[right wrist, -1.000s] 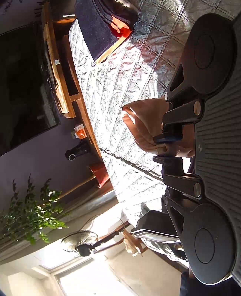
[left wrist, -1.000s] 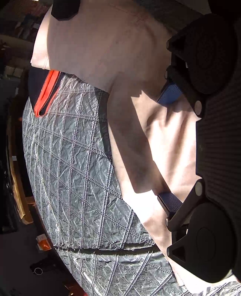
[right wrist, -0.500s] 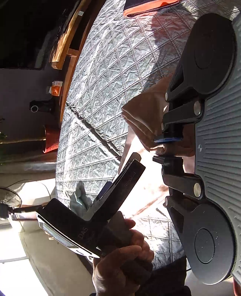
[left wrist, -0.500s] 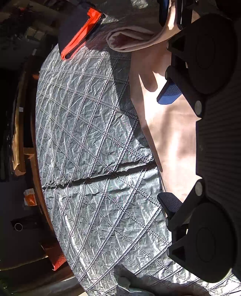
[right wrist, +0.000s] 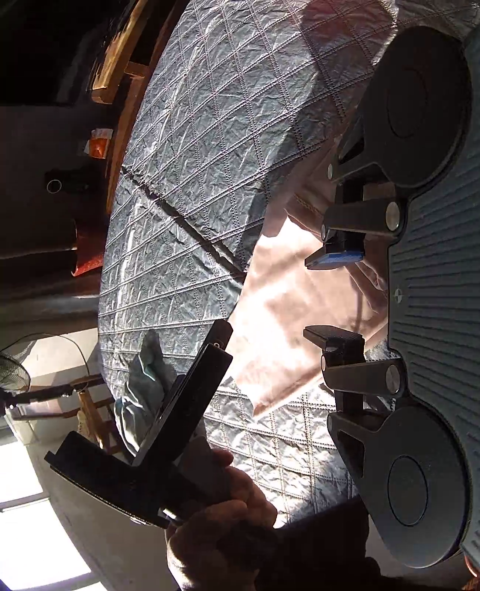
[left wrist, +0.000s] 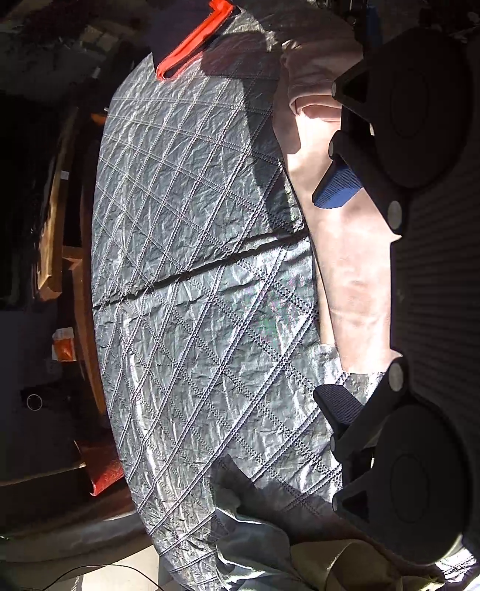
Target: Fold clothes
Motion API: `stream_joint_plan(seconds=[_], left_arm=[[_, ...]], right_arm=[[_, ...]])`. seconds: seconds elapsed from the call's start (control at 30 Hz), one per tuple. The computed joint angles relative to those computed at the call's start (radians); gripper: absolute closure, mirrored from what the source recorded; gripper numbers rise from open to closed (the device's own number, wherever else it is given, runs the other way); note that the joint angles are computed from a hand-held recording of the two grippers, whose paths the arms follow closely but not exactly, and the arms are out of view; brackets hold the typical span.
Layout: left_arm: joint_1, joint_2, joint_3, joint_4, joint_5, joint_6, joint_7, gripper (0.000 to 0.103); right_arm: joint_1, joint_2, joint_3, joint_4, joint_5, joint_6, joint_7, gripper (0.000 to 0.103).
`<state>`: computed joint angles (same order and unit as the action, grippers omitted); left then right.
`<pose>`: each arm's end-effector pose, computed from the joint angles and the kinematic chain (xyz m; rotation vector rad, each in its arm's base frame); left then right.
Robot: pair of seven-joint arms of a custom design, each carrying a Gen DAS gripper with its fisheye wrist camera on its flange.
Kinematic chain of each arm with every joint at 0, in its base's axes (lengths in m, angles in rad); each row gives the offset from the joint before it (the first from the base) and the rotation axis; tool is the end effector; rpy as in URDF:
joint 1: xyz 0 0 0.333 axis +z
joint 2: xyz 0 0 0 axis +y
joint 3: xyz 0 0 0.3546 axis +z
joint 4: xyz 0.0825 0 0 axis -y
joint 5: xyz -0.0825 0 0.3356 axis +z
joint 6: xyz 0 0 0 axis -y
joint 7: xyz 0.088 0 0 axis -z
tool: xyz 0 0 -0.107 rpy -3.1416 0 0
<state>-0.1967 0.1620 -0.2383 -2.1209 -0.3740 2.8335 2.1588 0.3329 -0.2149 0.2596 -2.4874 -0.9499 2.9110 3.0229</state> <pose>0.5318 -0.2189 0.4668 -1.1965 2.5185 -0.7720 0.3288 0.2885 0.4844 -1.7446 1.7079 -0.5050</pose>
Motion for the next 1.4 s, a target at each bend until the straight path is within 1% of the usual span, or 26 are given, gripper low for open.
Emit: stream_joint_plan(seconds=[0.03, 0.07, 0.1, 0.13, 0.17, 0.2, 0.23, 0.3, 0.37, 0.43, 0.47, 0.5, 0.57, 0.6, 0.67, 0.77, 0.83, 0.93, 0.97, 1.0, 1.07, 1.13, 1.2, 1.27, 1.37, 1.4], left_arm=[[0.001, -0.002, 0.004, -0.002, 0.006, 0.0, 0.0, 0.001], [0.004, -0.004, 0.007, -0.005, 0.009, 0.0, 0.0, 0.001], [0.007, -0.006, 0.01, -0.008, 0.011, 0.0, 0.0, 0.001], [0.012, -0.008, 0.013, -0.008, 0.008, -0.001, 0.001, 0.001], [0.016, -0.009, 0.015, -0.007, 0.003, 0.0, -0.001, 0.001], [0.022, -0.008, 0.018, -0.003, -0.003, -0.001, -0.007, 0.001], [0.027, -0.007, 0.022, 0.004, -0.008, -0.003, -0.017, 0.001], [0.035, -0.002, 0.029, 0.023, -0.015, -0.008, -0.039, 0.001], [0.045, 0.001, 0.029, 0.037, -0.027, -0.011, -0.047, 0.001], [0.055, 0.005, 0.028, 0.052, -0.038, -0.018, -0.046, 0.001], [0.06, 0.005, 0.026, 0.057, -0.047, -0.021, -0.04, 0.001], [0.065, 0.005, 0.024, 0.06, -0.057, -0.023, -0.033, 0.001], [0.073, 0.003, 0.023, 0.067, -0.073, -0.027, -0.022, 0.001], [0.076, 0.003, 0.024, 0.071, -0.079, -0.028, -0.02, 0.001], [0.08, 0.004, 0.032, 0.082, -0.08, -0.036, -0.03, 0.001], [0.086, 0.01, 0.045, 0.099, -0.071, -0.042, -0.061, 0.001], [0.096, 0.014, 0.048, 0.112, -0.078, -0.047, -0.073, 0.001], [0.11, 0.018, 0.046, 0.126, -0.097, -0.052, -0.076, 0.001], [0.113, 0.019, 0.046, 0.129, -0.101, -0.052, -0.076, 0.001], [0.116, 0.019, 0.047, 0.132, -0.106, -0.052, -0.078, 0.001], [0.122, 0.022, 0.048, 0.139, -0.112, -0.055, -0.082, 0.001], [0.127, 0.025, 0.047, 0.147, -0.12, -0.06, -0.082, 0.001], [0.133, 0.027, 0.045, 0.153, -0.132, -0.068, -0.076, 0.001], [0.138, 0.026, 0.042, 0.156, -0.145, -0.073, -0.065, 0.001], [0.143, 0.025, 0.04, 0.16, -0.163, -0.079, -0.052, 0.001], [0.144, 0.026, 0.04, 0.162, -0.169, -0.082, -0.053, 0.001]], right_arm=[[0.012, -0.01, 0.006, -0.002, 0.005, -0.067, 0.014, 0.063], [0.058, -0.021, -0.018, -0.002, 0.074, -0.146, -0.042, 0.065], [0.074, -0.029, -0.016, 0.001, 0.118, -0.22, -0.071, 0.069], [0.055, -0.001, -0.006, 0.009, 0.153, -0.238, -0.124, 0.07], [0.06, 0.031, -0.02, 0.021, 0.177, -0.261, -0.168, 0.07], [0.07, 0.058, -0.026, 0.028, 0.19, -0.268, -0.196, 0.069], [0.068, 0.094, -0.027, 0.042, 0.153, -0.26, -0.196, 0.068], [0.079, 0.146, -0.04, 0.07, 0.117, -0.254, -0.218, 0.071], [0.104, 0.15, -0.052, 0.101, 0.19, -0.303, -0.302, 0.071], [0.11, 0.131, -0.055, 0.1, 0.147, -0.292, -0.264, 0.069], [0.108, 0.119, -0.057, 0.094, 0.118, -0.266, -0.229, 0.066], [0.106, 0.118, -0.057, 0.094, 0.102, -0.259, -0.208, 0.057], [0.112, 0.155, -0.061, 0.117, 0.149, -0.289, -0.245, 0.044], [0.116, 0.174, -0.064, 0.13, 0.172, -0.306, -0.265, 0.047], [0.131, 0.191, -0.059, 0.172, 0.152, -0.358, -0.229, 0.051], [0.164, 0.232, -0.052, 0.246, 0.07, -0.332, -0.239, 0.052], [0.199, 0.292, -0.043, 0.323, 0.036, -0.339, -0.317, 0.054], [0.247, 0.404, -0.046, 0.45, 0.07, -0.338, -0.471, 0.054], [0.264, 0.443, -0.05, 0.493, 0.075, -0.338, -0.508, 0.052], [0.281, 0.478, -0.054, 0.533, 0.087, -0.362, -0.554, 0.047], [0.32, 0.548, -0.069, 0.615, 0.095, -0.423, -0.635, 0.043], [0.353, 0.589, -0.096, 0.667, 0.1, -0.469, -0.664, 0.043], [0.377, 0.607, -0.129, 0.693, 0.093, -0.484, -0.661, 0.039], [0.375, 0.617, -0.143, 0.708, 0.118, -0.477, -0.671, 0.046], [0.376, 0.623, -0.159, 0.713, 0.137, -0.462, -0.671, 0.05], [0.374, 0.625, -0.159, 0.715, 0.147, -0.456, -0.675, 0.058]])
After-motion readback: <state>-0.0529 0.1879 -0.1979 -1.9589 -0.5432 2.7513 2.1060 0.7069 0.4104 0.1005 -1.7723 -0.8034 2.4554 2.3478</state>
